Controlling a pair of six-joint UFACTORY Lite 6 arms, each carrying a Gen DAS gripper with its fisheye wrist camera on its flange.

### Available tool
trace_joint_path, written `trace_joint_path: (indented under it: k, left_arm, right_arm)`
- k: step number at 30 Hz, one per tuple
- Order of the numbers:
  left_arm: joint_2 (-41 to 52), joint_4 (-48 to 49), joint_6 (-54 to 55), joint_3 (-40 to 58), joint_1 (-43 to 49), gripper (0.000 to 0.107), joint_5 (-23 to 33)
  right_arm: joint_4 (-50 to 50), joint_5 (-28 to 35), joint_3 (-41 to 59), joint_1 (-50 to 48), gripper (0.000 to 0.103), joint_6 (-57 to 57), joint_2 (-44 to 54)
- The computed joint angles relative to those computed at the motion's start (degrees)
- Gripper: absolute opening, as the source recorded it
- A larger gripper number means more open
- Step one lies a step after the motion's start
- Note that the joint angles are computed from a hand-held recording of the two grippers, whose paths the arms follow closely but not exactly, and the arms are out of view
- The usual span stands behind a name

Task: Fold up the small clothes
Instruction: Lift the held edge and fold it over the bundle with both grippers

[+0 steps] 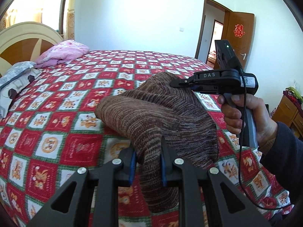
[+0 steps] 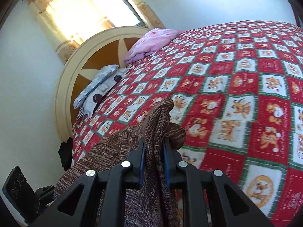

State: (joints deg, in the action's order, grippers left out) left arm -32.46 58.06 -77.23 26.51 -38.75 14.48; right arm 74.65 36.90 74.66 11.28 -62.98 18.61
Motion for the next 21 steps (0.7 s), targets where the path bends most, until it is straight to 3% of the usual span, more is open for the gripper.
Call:
trace_joint_path:
  k: [9, 21]
  left_arm:
    - [-11.6, -17.6, 21.0, -6.6, 7.0, 0.021, 2.3]
    - [-21.9, -36.5, 43.7, -14.9, 16.7, 0.021, 3.1]
  right_arm:
    - [-0.1, -3.0, 6.7, 9.1, 0.017, 3.5, 5.8]
    - [-9.7, -5.7, 21.3, 18.4, 0.017, 16.2, 17.5]
